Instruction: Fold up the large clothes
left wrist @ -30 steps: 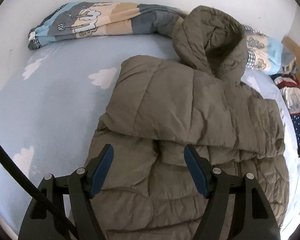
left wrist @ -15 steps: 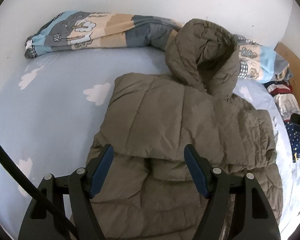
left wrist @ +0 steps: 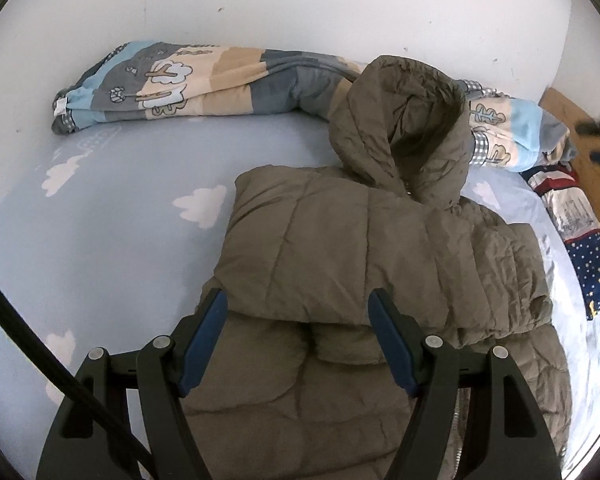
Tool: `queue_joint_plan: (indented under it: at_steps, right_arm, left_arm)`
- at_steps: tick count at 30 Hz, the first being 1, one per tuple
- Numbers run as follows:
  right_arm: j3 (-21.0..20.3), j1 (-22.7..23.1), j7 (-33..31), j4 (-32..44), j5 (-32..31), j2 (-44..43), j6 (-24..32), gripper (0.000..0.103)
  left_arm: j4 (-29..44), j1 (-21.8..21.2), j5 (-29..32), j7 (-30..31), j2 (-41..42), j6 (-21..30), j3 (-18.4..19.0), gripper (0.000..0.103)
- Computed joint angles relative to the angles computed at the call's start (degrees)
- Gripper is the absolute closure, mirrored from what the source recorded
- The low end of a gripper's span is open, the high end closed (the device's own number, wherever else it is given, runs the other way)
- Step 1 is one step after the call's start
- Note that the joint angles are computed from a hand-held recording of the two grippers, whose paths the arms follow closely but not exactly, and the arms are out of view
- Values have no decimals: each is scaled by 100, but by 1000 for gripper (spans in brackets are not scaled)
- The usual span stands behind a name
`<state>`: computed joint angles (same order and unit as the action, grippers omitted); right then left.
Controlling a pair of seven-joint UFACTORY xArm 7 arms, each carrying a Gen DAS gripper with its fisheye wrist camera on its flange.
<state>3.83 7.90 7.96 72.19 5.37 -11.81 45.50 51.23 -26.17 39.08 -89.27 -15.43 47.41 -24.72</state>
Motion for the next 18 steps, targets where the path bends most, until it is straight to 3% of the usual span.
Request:
queue_joint_plan:
  at_steps: [5,18]
  right_arm:
    - [35,-30,236,923,-178,878,-65,44]
    - [-47,1,58,3324,-257,3251,-182,42]
  left_arm:
    - [0,30,41,19,123,-297,74,31]
    - [149,-166,234,5,585,-295,291,31]
